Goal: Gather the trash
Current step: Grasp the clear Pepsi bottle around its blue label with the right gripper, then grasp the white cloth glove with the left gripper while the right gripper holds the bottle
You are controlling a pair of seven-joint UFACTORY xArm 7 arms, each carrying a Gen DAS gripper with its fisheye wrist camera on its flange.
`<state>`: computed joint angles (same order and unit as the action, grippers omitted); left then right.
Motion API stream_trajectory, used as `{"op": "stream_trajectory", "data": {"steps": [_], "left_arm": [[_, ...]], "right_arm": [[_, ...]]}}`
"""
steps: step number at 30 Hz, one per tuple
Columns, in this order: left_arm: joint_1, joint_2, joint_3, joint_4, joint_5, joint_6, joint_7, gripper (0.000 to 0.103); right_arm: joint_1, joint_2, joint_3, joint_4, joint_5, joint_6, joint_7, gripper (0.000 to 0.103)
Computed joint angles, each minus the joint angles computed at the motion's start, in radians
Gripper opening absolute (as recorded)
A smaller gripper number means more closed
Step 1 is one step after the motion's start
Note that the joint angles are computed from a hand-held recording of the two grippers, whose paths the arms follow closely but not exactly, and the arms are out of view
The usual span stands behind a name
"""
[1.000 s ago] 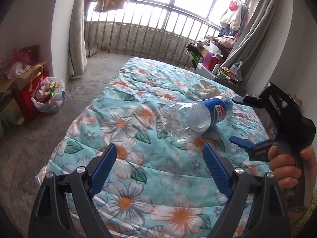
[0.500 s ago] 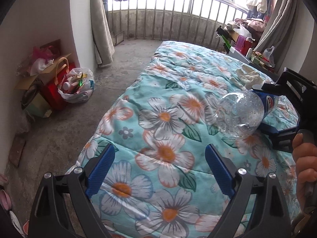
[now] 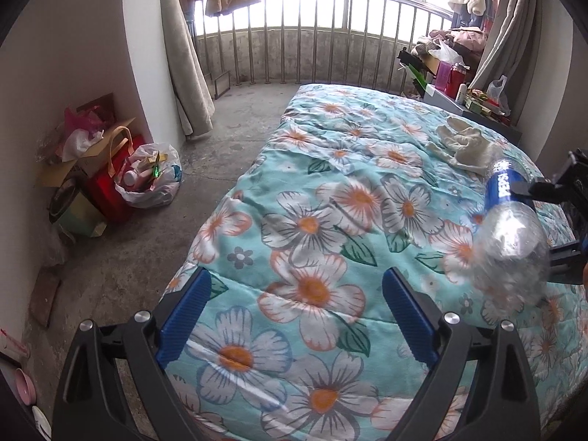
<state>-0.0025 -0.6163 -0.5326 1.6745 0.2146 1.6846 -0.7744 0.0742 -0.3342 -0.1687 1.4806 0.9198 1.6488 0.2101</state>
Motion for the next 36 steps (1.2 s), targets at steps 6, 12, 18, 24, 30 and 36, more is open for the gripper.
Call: {"op": "stream_trajectory", "data": {"steps": [6, 12, 18, 24, 30, 36], "left_arm": [[-0.001, 0.018, -0.016, 0.019, 0.003, -0.002, -0.001, 0.092], [-0.004, 0.051, -0.046, 0.05, 0.013, -0.002, -0.001, 0.092], [-0.013, 0.115, -0.094, 0.111, 0.034, -0.01, 0.0, 0.092], [-0.063, 0.243, -0.122, 0.21, 0.067, -0.107, 0.03, 0.092], [-0.155, 0.455, -0.106, 0.349, 0.067, -0.209, 0.043, 0.092], [-0.279, 0.717, -0.1, 0.574, 0.216, -0.192, 0.029, 0.091]], "right_arm": [[-0.035, -0.019, -0.081, 0.068, -0.058, 0.174, -0.107, 0.059], [-0.079, -0.061, -0.121, 0.106, -0.141, 0.264, -0.195, 0.057], [-0.078, -0.14, -0.081, 0.057, -0.252, 0.253, -0.25, 0.057], [-0.046, -0.169, -0.044, -0.008, -0.265, 0.202, -0.224, 0.057], [-0.035, -0.201, -0.09, -0.047, -0.251, 0.168, -0.231, 0.055], [-0.064, -0.228, -0.155, -0.048, -0.282, 0.17, -0.249, 0.055]]}}
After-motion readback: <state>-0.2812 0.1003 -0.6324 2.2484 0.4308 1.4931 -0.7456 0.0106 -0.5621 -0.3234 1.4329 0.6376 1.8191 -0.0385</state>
